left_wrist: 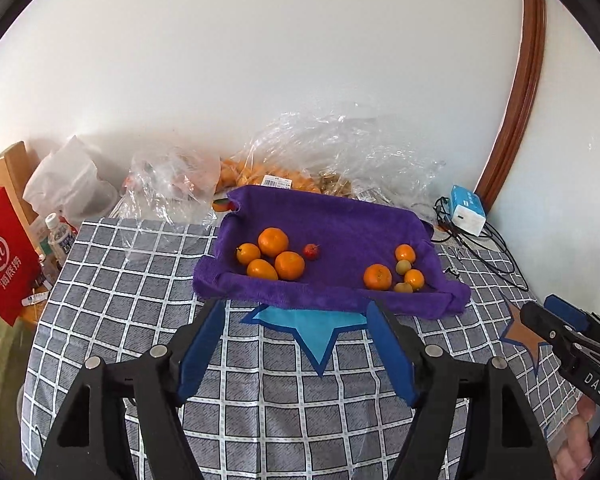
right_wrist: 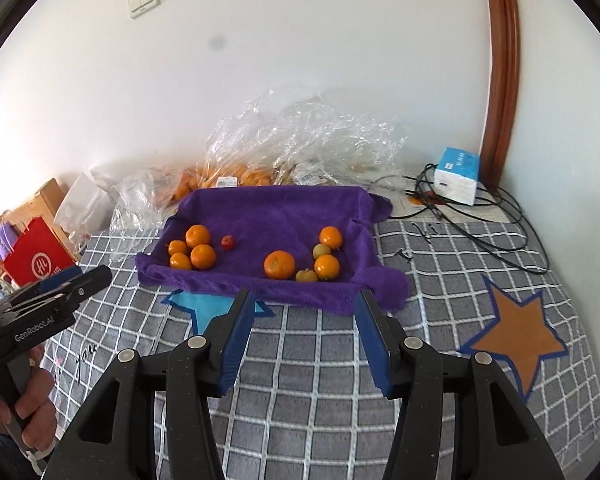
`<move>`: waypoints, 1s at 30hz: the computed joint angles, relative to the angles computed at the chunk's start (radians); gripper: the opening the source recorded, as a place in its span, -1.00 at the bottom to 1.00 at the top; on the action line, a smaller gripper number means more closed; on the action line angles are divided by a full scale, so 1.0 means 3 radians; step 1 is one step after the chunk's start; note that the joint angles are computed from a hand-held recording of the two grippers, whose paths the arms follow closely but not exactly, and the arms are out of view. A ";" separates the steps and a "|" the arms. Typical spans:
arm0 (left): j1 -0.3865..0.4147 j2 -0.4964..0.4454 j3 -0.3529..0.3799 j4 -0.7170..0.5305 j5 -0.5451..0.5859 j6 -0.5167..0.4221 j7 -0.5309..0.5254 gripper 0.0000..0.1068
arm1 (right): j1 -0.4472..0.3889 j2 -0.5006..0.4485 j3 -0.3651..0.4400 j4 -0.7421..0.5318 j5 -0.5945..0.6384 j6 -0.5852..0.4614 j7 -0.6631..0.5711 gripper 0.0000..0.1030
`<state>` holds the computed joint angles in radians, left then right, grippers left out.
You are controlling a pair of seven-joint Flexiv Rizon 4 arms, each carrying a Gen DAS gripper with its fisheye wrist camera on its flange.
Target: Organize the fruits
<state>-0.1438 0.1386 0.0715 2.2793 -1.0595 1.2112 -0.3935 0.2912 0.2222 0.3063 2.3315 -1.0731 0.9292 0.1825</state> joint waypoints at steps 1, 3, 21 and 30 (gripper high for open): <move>-0.0016 0.0076 0.0009 0.0058 -0.0025 0.0016 0.0017 0.43 | 0.0009 0.0061 0.0049 0.0024 -0.0028 -0.0087 0.0030 0.43; -0.0050 0.0203 0.0036 0.0145 -0.0031 0.0030 0.0043 0.47 | 0.0023 0.0202 0.0138 0.0092 -0.0137 -0.0208 0.0140 0.66; -0.0485 0.0821 0.0238 0.0585 -0.0030 0.0370 0.0216 0.61 | 0.0223 0.0762 0.0482 0.0313 0.0366 -0.0783 0.0238 0.81; -0.0509 0.0866 0.0322 0.0587 0.0102 0.0361 0.0118 0.61 | 0.0237 0.0760 0.0510 0.0332 0.0349 -0.0806 0.0256 0.81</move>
